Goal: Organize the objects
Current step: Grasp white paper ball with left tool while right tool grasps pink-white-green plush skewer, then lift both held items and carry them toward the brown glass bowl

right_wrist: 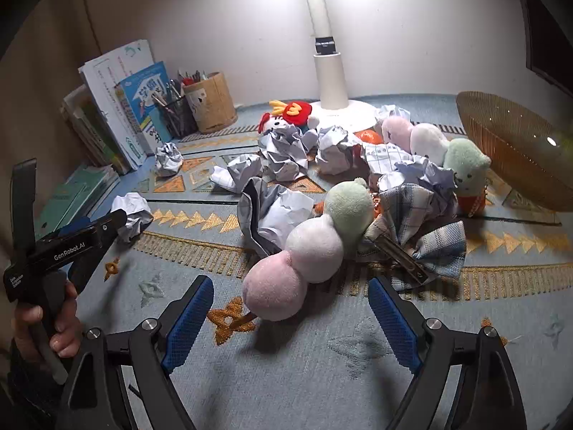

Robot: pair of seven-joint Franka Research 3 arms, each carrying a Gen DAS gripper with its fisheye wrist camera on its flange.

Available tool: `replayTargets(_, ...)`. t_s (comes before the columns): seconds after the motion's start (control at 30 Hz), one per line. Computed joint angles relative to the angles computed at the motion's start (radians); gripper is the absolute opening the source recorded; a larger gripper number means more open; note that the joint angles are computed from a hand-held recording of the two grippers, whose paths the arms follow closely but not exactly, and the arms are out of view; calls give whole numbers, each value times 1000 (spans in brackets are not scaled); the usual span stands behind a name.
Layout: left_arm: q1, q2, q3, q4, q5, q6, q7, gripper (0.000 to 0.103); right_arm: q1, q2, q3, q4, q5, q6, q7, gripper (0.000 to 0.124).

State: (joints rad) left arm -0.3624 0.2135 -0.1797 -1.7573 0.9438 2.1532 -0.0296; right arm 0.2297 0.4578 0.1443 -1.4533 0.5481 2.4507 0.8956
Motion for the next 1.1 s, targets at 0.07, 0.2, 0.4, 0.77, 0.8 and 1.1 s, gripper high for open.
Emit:
replayTargets(0.07,11,30,2,31,-29,21,38,102,17,37,-15,43,-33,-29,48,85)
replayTargets(0.2,26,83,14,82,-89,73,111,71,41,124,-39,171,-115,-119,159,59)
replayTargets(0.4,-2,98,32,93,-101,139,107,48,-13,121,3,157,-57,-131,58,38)
replayTargets(0.77,-137,233,27,278,-7,330,42,48,-158,-20,5,35,178,-295,-234,26)
replayTargets(0.8,-152,264,31,322,-21,312,74,48,-161,-24,-7,28,182,-294,-240,26)
replayTargets(1.1,-240,413,90,530,-135,223,219,48,-154,27,-67,82,49,-271,-132,54)
